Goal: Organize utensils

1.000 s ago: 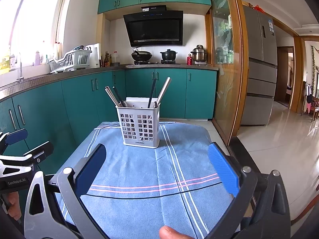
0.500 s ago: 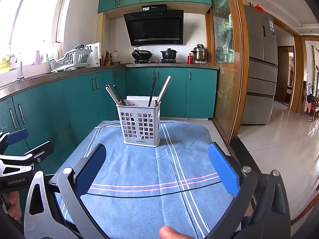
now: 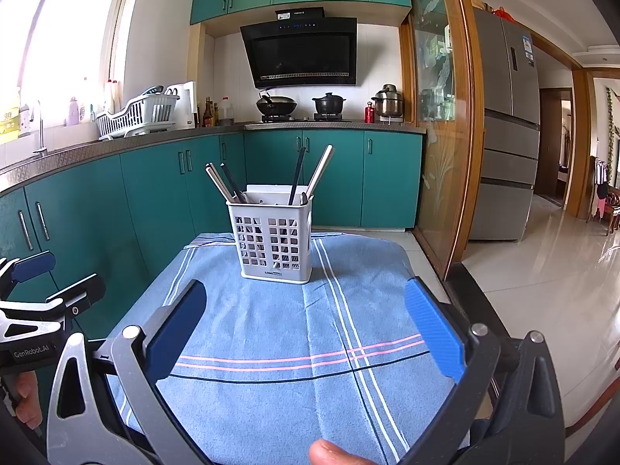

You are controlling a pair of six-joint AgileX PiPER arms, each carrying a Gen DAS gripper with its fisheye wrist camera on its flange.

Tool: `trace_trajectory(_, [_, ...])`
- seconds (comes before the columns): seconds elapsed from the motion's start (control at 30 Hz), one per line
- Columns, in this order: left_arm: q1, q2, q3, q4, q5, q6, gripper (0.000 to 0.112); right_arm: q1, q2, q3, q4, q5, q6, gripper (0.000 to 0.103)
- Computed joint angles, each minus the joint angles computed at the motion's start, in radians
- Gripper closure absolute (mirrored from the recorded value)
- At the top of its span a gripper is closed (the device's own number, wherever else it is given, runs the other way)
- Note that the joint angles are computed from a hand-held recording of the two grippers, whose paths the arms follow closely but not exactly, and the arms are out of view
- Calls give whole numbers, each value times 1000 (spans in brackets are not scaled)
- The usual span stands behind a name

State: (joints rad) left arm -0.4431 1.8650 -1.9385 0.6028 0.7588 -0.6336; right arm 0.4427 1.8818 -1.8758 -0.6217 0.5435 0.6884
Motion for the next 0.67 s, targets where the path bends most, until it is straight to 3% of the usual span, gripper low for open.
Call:
trace_trajectory(0.33, [-18, 3, 6, 53, 10, -42, 13, -1, 3, -6, 15, 7, -13, 3])
trace_trajectory(0.67, [1, 8, -8, -5, 22, -24, 13, -2, -2, 6, 9, 2, -7, 3])
